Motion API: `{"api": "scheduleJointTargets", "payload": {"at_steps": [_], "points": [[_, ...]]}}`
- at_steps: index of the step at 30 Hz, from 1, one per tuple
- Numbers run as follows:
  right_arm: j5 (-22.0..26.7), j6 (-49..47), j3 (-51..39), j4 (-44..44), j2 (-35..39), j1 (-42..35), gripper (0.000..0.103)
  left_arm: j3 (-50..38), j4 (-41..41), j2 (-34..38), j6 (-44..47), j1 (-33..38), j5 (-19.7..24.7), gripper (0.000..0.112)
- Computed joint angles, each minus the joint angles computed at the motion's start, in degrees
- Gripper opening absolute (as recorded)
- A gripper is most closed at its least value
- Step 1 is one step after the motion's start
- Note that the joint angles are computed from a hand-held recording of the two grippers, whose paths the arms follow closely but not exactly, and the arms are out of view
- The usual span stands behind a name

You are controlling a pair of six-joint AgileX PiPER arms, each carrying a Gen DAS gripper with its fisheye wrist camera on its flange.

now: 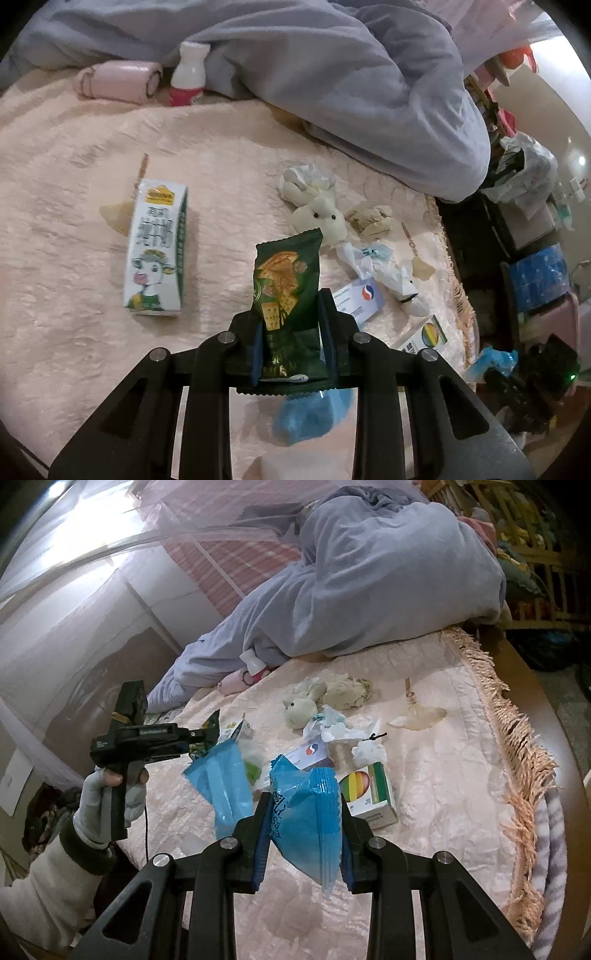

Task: Collect trash
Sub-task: 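Carry the blue pack and green bag to the bucket and release both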

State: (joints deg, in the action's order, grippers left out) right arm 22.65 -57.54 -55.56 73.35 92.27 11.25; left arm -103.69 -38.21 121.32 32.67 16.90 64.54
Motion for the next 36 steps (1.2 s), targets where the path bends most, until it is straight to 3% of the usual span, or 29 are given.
{"api": "scheduleJointTargets", "payload": {"at_steps": [9, 18, 29, 36], "points": [[-1.1, 0.2, 1.5, -0.4, -3.5, 1.0, 0.030, 5.8, -4.2, -8.3, 3.9, -0.5, -0.9, 0.023], [-1.1, 2.1, 5.7, -4.3, -9.0, -3.0, 0.030, 14.3, -5.9, -14.9, 4.8, -14.7, -3.6, 0.023], [6.2, 7.4, 10.7, -19.3, -16.4, -28.2, 0.030, 8.3, -4.0, -9.9, -5.7, -40.2, -8.5, 0.024], [9.8, 6.2, 8.2, -23.4, -8.1, -43.9, 0.030, -7.1, -3.0, 3.8, -14.4, -51.9, -7.5, 0.024]]}}
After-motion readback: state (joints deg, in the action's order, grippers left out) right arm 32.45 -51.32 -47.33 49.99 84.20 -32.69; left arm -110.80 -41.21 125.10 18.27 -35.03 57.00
